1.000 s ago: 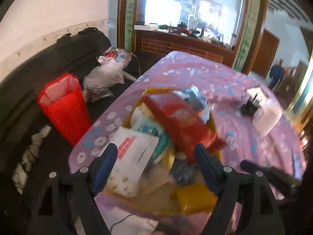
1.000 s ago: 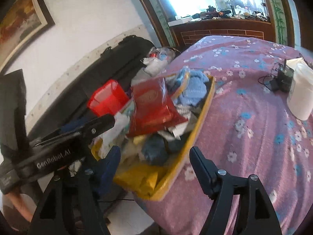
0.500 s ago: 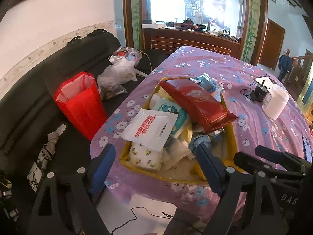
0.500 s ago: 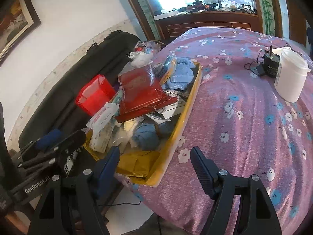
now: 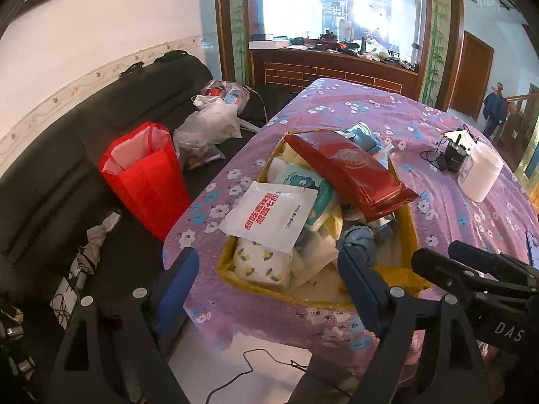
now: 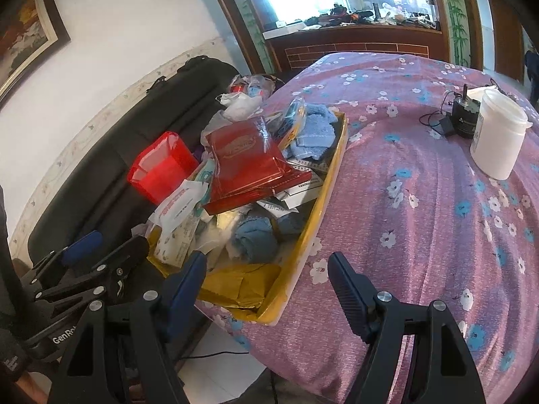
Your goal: Organize soft objects
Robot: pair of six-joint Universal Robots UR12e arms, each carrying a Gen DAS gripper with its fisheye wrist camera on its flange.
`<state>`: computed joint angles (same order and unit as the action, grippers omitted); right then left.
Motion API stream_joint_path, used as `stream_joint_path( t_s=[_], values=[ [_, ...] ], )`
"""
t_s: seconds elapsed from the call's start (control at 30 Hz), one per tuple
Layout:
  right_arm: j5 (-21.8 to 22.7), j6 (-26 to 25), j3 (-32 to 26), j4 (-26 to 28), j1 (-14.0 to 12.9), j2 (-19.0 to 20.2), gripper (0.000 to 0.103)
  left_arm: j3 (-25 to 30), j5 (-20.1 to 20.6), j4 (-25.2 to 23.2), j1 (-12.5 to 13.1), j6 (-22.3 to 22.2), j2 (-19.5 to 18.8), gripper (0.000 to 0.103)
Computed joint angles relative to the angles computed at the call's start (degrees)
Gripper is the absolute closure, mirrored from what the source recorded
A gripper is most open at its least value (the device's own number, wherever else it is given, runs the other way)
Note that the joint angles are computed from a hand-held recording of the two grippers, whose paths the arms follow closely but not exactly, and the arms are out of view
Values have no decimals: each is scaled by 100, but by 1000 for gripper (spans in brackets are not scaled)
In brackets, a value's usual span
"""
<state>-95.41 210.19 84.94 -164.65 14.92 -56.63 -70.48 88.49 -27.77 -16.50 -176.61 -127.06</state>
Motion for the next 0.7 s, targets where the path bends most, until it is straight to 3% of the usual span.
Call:
stream_joint_path(
  t_s=[0.27,0.43,0.7],
  values=[
    [-74,25,-39,-34,17,25,24,32,75,-8,-2,17,-32,19],
    [-41,-18,-133,-65,27,71,24,126,-114,-104,73,-174,-81,19],
    [60,-61,-243,-189,32,164,24,233,-351,-90,121,-101,-146,19]
  ],
)
